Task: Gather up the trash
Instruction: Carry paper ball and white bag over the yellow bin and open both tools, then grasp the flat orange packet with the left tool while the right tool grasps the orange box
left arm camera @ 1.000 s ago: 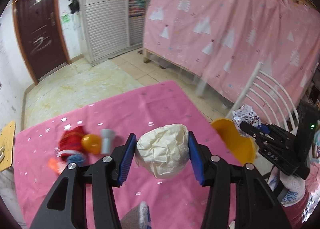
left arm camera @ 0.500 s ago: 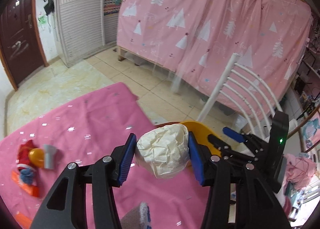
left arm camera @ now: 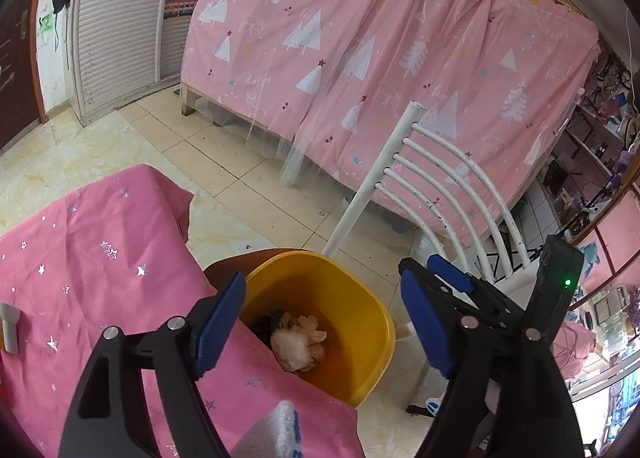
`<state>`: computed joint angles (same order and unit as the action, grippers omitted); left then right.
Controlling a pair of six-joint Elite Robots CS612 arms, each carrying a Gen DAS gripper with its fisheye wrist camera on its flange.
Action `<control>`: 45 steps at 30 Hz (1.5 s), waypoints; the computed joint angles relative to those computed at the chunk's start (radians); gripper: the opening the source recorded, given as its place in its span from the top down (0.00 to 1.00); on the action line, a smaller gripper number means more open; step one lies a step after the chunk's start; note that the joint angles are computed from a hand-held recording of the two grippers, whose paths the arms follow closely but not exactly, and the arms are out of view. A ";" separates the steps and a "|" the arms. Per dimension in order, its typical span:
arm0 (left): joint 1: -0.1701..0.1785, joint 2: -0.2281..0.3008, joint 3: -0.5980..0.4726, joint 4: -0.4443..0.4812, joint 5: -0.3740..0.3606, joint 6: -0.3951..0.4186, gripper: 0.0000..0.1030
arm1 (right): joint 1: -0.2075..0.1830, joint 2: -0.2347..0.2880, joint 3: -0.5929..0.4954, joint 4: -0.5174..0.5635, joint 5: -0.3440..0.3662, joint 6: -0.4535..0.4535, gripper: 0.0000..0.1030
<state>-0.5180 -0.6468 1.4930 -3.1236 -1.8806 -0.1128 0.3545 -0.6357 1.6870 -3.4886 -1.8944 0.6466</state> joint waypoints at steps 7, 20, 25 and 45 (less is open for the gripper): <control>0.006 -0.013 0.020 -0.015 0.013 -0.010 0.30 | 0.008 0.006 -0.017 0.001 0.023 -0.030 0.44; 0.062 -0.062 0.101 -0.108 0.052 -0.026 0.30 | 0.047 0.017 -0.112 0.073 0.057 -0.104 0.43; 0.088 -0.084 0.142 -0.137 0.112 -0.020 0.30 | 0.073 0.036 -0.183 0.116 0.084 -0.156 0.40; 0.212 -0.134 0.269 -0.211 0.248 -0.045 0.30 | 0.158 0.147 -0.490 0.334 0.224 -0.349 0.36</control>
